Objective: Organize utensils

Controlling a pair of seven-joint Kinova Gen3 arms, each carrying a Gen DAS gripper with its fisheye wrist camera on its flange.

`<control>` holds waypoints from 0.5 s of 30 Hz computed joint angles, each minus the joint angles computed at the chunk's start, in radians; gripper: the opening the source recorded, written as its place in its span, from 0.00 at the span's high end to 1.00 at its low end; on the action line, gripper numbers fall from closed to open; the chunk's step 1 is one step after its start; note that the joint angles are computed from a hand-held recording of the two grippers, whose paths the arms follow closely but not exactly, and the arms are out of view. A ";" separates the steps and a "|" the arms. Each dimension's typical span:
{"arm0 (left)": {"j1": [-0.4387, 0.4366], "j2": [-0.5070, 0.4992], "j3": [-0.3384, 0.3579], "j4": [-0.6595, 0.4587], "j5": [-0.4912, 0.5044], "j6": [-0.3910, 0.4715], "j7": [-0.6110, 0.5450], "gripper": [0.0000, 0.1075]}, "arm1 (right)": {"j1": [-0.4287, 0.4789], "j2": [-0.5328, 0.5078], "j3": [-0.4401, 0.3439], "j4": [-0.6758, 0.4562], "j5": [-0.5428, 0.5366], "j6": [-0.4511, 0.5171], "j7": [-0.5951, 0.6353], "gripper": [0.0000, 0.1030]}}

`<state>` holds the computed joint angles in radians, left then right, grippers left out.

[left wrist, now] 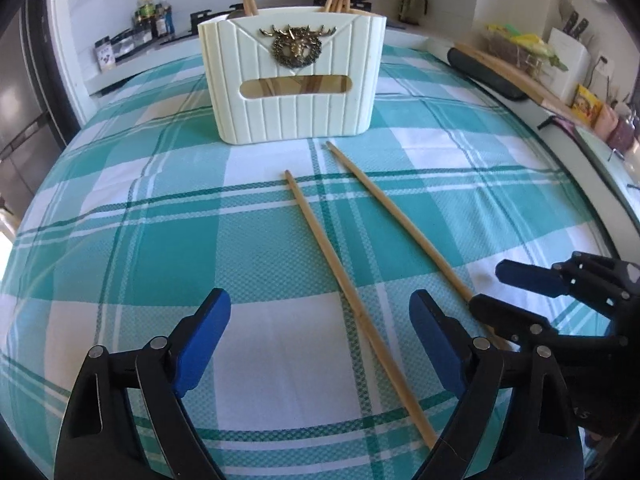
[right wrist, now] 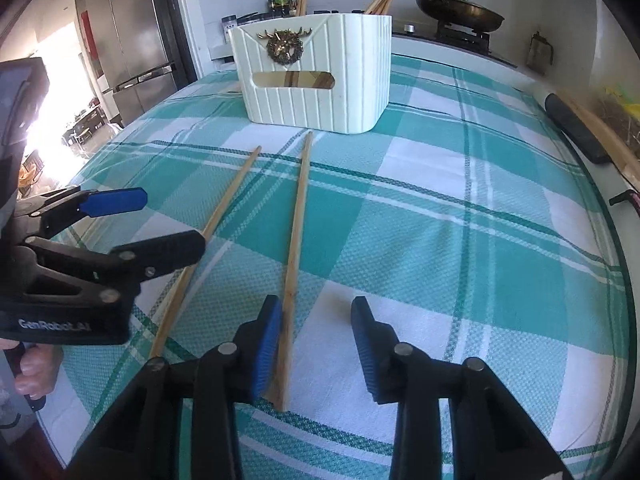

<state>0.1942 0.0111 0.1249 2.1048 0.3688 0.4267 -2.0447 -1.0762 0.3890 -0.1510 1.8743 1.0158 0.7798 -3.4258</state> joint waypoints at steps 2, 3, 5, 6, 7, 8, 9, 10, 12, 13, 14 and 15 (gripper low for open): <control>-0.009 0.010 -0.005 -0.003 0.027 0.013 -0.020 0.15 | -0.023 -0.007 0.011 0.007 0.018 -0.001 -0.024 0.65; -0.011 0.016 -0.005 -0.007 0.029 0.021 -0.020 0.16 | -0.023 -0.007 0.008 0.005 0.019 -0.005 -0.016 0.65; -0.006 0.027 0.001 -0.011 0.005 0.022 0.004 0.23 | -0.003 0.012 -0.015 -0.021 -0.002 0.008 0.037 0.65; 0.000 0.034 0.007 -0.015 -0.021 0.026 0.024 0.29 | 0.003 0.024 -0.019 -0.034 -0.013 0.011 0.060 0.65; 0.005 0.035 0.011 -0.011 -0.032 0.017 0.027 0.34 | -0.009 0.034 -0.007 -0.043 -0.010 0.021 0.067 0.69; 0.008 0.026 0.016 0.004 -0.031 -0.007 0.015 0.38 | -0.016 0.040 0.000 -0.050 -0.012 0.031 0.069 0.75; 0.009 0.021 0.019 0.012 -0.022 -0.015 -0.004 0.59 | -0.018 0.043 0.004 -0.059 -0.023 0.045 0.070 0.90; 0.010 0.016 0.022 0.013 -0.028 -0.014 -0.008 0.76 | -0.014 0.042 0.006 -0.061 -0.034 0.050 0.054 0.93; 0.015 0.012 0.016 0.013 -0.056 -0.016 0.007 0.91 | -0.027 0.029 0.025 -0.037 -0.033 0.040 -0.018 0.93; 0.007 0.011 0.010 0.011 -0.049 -0.008 0.001 0.92 | -0.035 0.029 0.027 -0.033 -0.034 0.056 -0.047 0.93; -0.003 0.010 0.002 0.013 -0.026 -0.003 -0.020 0.93 | -0.047 0.030 0.026 -0.032 -0.038 0.083 -0.072 0.93; -0.016 0.006 -0.009 0.019 -0.012 -0.002 -0.040 0.94 | -0.058 0.030 0.022 -0.032 -0.046 0.111 -0.096 0.93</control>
<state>0.1784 0.0172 0.1162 2.1236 0.3571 0.4246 -2.0848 -1.1344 0.4193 -0.1293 1.8423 0.9695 0.8909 -3.5215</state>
